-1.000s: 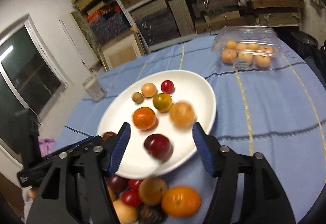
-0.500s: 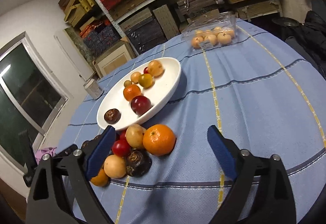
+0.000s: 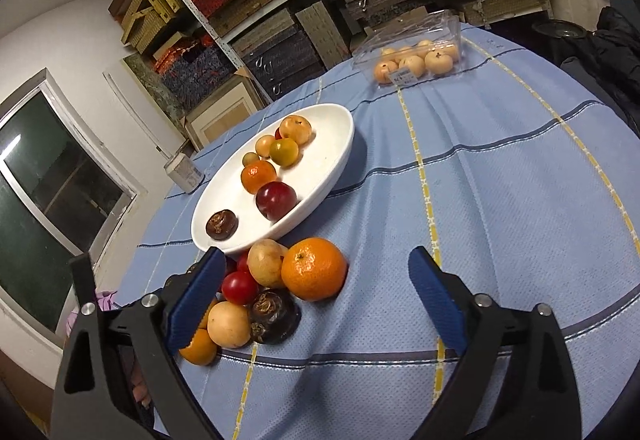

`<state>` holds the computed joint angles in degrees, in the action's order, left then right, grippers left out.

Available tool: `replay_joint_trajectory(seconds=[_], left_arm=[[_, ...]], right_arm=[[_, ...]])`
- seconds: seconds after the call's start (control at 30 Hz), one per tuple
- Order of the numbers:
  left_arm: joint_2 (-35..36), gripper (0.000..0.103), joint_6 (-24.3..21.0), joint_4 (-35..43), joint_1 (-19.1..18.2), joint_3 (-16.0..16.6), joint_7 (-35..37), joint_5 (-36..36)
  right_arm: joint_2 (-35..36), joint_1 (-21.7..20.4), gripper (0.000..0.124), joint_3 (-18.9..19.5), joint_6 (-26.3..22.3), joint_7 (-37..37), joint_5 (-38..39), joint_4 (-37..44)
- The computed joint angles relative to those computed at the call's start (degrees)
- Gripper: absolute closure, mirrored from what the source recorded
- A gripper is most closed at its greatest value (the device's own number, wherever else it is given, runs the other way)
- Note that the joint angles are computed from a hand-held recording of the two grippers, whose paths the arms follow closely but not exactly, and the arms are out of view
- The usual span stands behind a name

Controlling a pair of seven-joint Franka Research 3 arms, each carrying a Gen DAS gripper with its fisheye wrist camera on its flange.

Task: Organize fruits
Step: 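Move the left tool to a dark brown fruit while the right tool approaches the mandarin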

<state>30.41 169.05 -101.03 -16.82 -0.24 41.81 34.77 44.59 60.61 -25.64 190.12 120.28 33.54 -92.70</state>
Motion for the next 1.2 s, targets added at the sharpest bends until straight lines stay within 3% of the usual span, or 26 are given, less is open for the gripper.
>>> replay_joint_trajectory(seconds=[0.2,0.3,0.6,0.73,0.8,1.03,1.2], left_arm=[[-0.4,0.037,-0.3,-0.3,-0.9,1.2,-1.8,1.3],[-1.2,0.059,1.4,-1.7,-0.1,0.6,-0.9,1.6],[-0.8,0.059,2.8,-1.7,1.4,-0.9,1.5,-1.0],[-1.3,0.059,3.6,-2.3,-1.0,2.0,-1.1,0.1],[-2.1,0.059,4.8,-3.4,-1.7,3.0,-2.4,1.1],[-3.3,0.059,7.5,-5.1,-1.2,1.9,-1.0,1.5],[-3.5,0.059,8.2,-5.5,-0.6,0.9,0.9,-0.1]], right_arm=[[0.4,0.5,0.033,-0.9,-1.3,0.9,-0.8,0.5],[0.8,1.5,0.033,-2.3,-2.0,1.9,-1.8,0.7],[1.1,1.5,0.033,-2.9,-4.1,4.6,-6.0,1.3],[3.4,4.4,0.037,-7.8,-11.1,6.1,-11.4,4.1],[4.6,4.8,0.049,-9.0,-14.5,6.3,-14.6,6.5],[7.0,3.2,0.058,-8.9,-19.2,9.7,-21.1,10.9],[8.9,-0.2,0.061,-6.7,-22.0,11.4,-24.7,15.7]])
